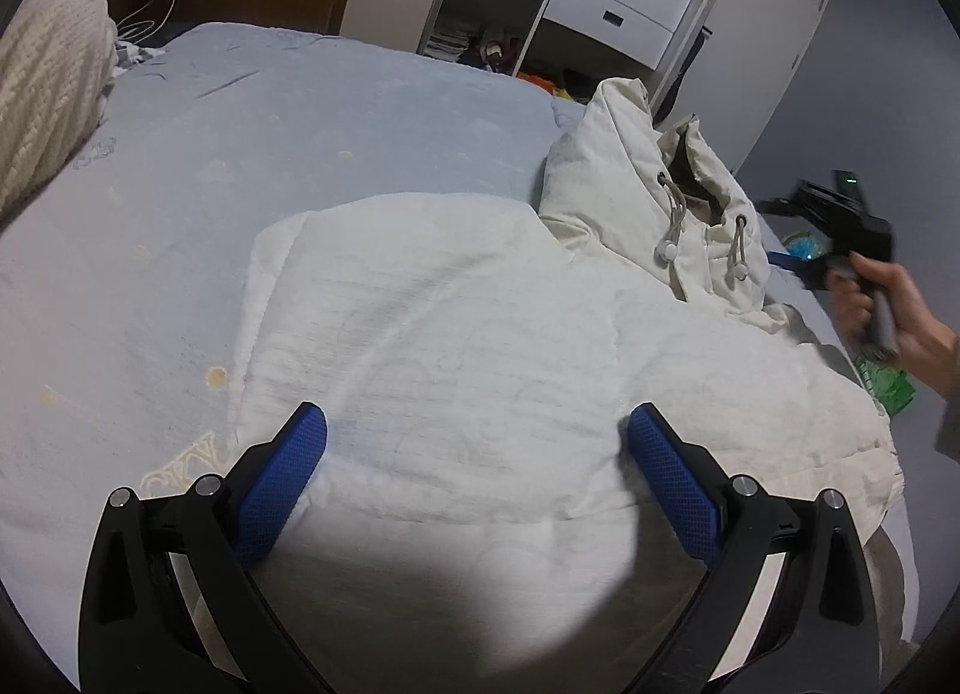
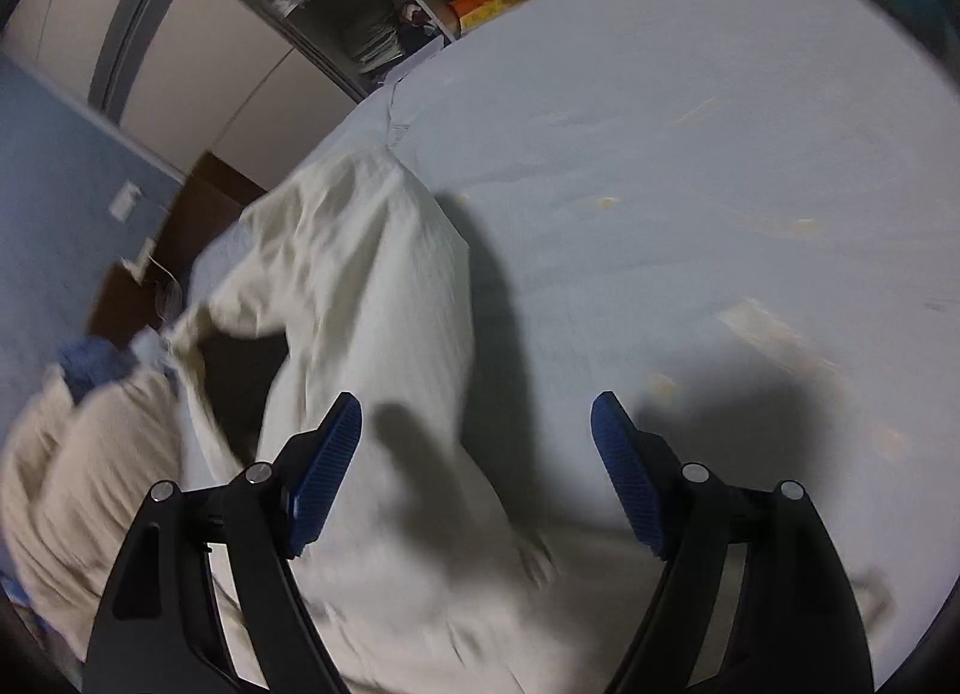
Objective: Fold large clothes
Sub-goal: 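Grasp the coat's hem with the right gripper and lift it toward the hood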
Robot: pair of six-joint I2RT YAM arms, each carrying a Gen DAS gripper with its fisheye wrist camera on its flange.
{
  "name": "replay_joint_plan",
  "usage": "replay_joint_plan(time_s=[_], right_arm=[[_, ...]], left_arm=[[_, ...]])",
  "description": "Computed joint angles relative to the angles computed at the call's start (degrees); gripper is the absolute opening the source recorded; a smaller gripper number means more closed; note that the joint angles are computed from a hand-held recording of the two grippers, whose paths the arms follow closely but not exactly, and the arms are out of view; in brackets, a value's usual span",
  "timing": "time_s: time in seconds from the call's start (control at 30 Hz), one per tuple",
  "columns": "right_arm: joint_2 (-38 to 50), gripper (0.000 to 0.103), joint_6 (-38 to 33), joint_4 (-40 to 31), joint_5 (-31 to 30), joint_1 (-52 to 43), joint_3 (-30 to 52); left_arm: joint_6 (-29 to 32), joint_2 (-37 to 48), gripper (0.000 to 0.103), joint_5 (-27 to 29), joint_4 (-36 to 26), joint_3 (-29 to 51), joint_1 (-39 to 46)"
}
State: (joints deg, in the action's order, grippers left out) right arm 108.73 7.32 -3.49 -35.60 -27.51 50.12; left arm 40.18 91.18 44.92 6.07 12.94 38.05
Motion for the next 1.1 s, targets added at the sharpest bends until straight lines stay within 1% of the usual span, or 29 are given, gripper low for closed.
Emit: replay_joint_plan(time_s=[0.07, 0.23, 0.4, 0.5, 0.57, 0.6, 0.63, 0.7, 0.77, 0.87, 0.93, 0.97, 1.07, 1.1], right_arm=[[5.2, 0.075, 1.9, 0.8, -4.0, 0.7, 4.9], [14.0, 0.075, 7.0, 3.6, -9.2, 2.5, 13.5], [21.6, 0.075, 9.0, 3.8, -9.3, 5.5, 20.5], [25.2, 0.074, 9.4, 2.6, -7.6, 7.2, 24.4], [25.2, 0.063, 9.2, 4.4, -5.7, 8.2, 24.5], [25.0, 0.048, 8.9, 4.7, -5.1, 8.6, 24.4], [24.2, 0.030, 8.2, 5.4, -4.3, 9.3, 23.6], [20.7, 0.019, 5.7, 8.6, -2.0, 10.5, 19.6], [17.0, 0.017, 5.0, 10.7, -0.9, 10.9, 15.7], [8.6, 0.013, 4.8, 12.6, 0.2, 11.8, 8.7], [1.0, 0.013, 2.4, 10.4, 2.3, 13.1, 4.1], [-4.0, 0.013, 0.9, 9.2, 4.4, 14.3, 1.1], [-14.5, 0.013, -1.8, 6.2, 6.3, 16.2, -4.7], [-19.4, 0.013, -2.8, 4.4, 7.0, 16.9, -7.3]], left_arm=[[0.3, 0.3, 0.096, 0.5, 0.7, -0.3, 0.3], [1.5, 1.7, 0.096, 1.5, 0.6, -0.1, 1.2], [3.1, 2.3, 0.096, 2.4, -0.8, 0.4, 2.5], [3.1, 3.2, 0.096, 2.9, -0.6, 0.6, 2.5], [3.5, 3.5, 0.096, 3.0, -0.9, 0.8, 2.8], [3.6, 3.8, 0.096, 3.1, -0.9, 0.9, 2.9], [3.6, 3.8, 0.096, 3.1, -0.9, 0.9, 2.9], [3.5, 3.7, 0.096, 3.0, -0.8, 0.8, 2.8], [3.6, 3.7, 0.096, 3.0, -0.8, 0.9, 2.8], [3.5, 3.7, 0.096, 2.9, -0.7, 0.8, 2.8], [3.0, 3.6, 0.096, 2.7, -0.1, 0.6, 2.5], [2.8, 3.4, 0.096, 2.6, 0.0, 0.5, 2.4], [1.6, 2.7, 0.096, 2.3, 0.9, -0.1, 1.8], [1.6, 2.2, 0.096, 2.5, 0.6, -0.2, 2.1]])
